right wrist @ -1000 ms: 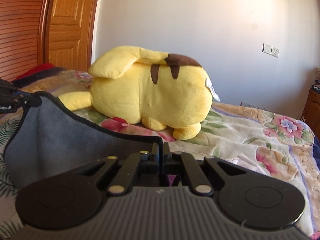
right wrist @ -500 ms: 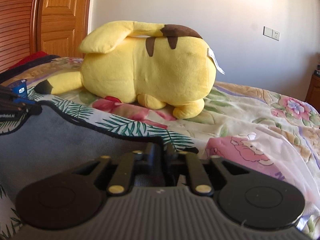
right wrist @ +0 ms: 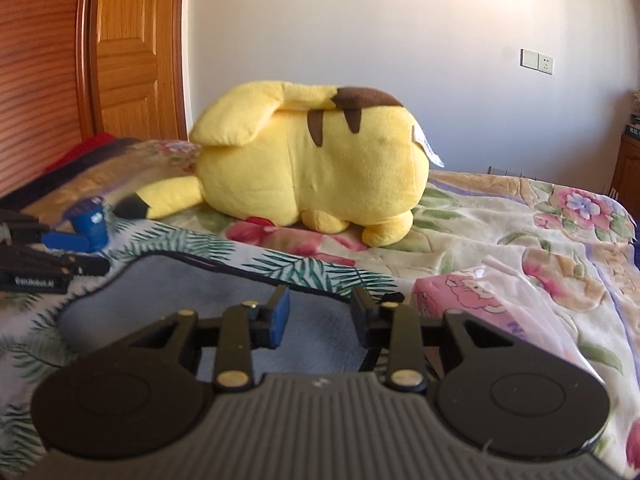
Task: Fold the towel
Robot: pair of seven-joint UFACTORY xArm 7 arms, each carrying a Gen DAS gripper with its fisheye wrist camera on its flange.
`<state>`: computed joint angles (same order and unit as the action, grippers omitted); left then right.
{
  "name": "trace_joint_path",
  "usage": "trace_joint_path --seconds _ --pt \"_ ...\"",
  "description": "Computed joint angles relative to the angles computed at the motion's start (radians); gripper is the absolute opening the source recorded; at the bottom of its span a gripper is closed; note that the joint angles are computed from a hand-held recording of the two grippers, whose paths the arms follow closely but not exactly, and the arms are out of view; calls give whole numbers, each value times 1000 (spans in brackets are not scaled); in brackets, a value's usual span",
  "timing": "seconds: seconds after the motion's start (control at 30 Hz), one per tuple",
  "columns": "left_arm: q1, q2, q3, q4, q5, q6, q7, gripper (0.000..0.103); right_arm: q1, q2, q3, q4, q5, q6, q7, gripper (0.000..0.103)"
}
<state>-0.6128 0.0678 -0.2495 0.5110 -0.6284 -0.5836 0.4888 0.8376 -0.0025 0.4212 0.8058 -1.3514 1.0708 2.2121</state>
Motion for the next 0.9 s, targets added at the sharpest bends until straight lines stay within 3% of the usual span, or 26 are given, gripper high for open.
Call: trace_joint_path --seconds 0.1,0.27,0.43,0.5,0.67,0.9 --pt "-5 -83 -22 -45 -47 26 20 28 23 -17 23 14 43 35 -24 35" --pt "30 -230 -112 -107 -160 91 89 36 54 -34 53 42 105 85 -51 35" --pt "110 -392 -244 -156 -275 188 133 42 87 -42 84 81 155 153 -67 35" --pt "154 -462 -308 -175 -307 230 132 50 101 -44 94 97 172 181 -72 35" --pt "235 -665 -433 -226 -343 369 90 59 137 -36 116 142 201 258 -84 49" --pt "269 -966 -500 -297 -291 591 -27 69 191 -13 134 197 232 355 -63 60"
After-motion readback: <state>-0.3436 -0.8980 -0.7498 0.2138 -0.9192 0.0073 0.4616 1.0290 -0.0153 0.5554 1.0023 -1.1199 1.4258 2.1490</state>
